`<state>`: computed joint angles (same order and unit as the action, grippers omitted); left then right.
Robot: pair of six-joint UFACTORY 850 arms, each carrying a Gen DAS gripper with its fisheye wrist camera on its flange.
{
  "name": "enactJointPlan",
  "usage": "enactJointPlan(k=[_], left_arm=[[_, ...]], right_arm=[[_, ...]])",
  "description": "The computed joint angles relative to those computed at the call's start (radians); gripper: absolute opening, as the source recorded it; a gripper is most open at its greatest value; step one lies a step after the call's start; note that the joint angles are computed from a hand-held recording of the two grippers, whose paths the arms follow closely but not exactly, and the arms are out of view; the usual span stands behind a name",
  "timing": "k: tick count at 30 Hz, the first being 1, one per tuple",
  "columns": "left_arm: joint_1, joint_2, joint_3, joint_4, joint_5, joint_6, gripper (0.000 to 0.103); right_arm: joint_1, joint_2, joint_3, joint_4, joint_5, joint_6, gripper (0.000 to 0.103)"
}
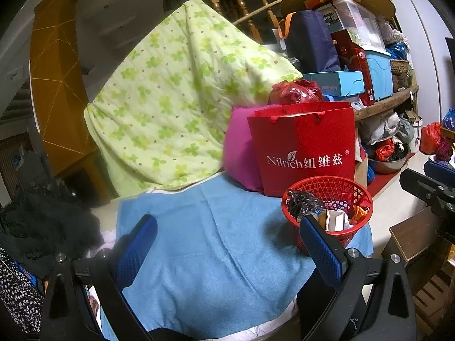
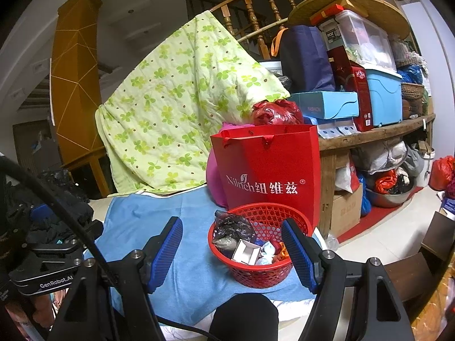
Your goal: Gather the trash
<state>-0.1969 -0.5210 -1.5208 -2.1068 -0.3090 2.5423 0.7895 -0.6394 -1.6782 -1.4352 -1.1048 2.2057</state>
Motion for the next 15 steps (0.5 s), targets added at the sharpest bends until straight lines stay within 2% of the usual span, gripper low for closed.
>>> enactJointPlan(k=[15], left_arm=[[-0.001, 0.004, 0.008, -0.028, -0.005, 0.027, 0.1]], right_arm=[[0.0, 0.001, 0.002, -0.002, 0.0, 0.001, 0.075]])
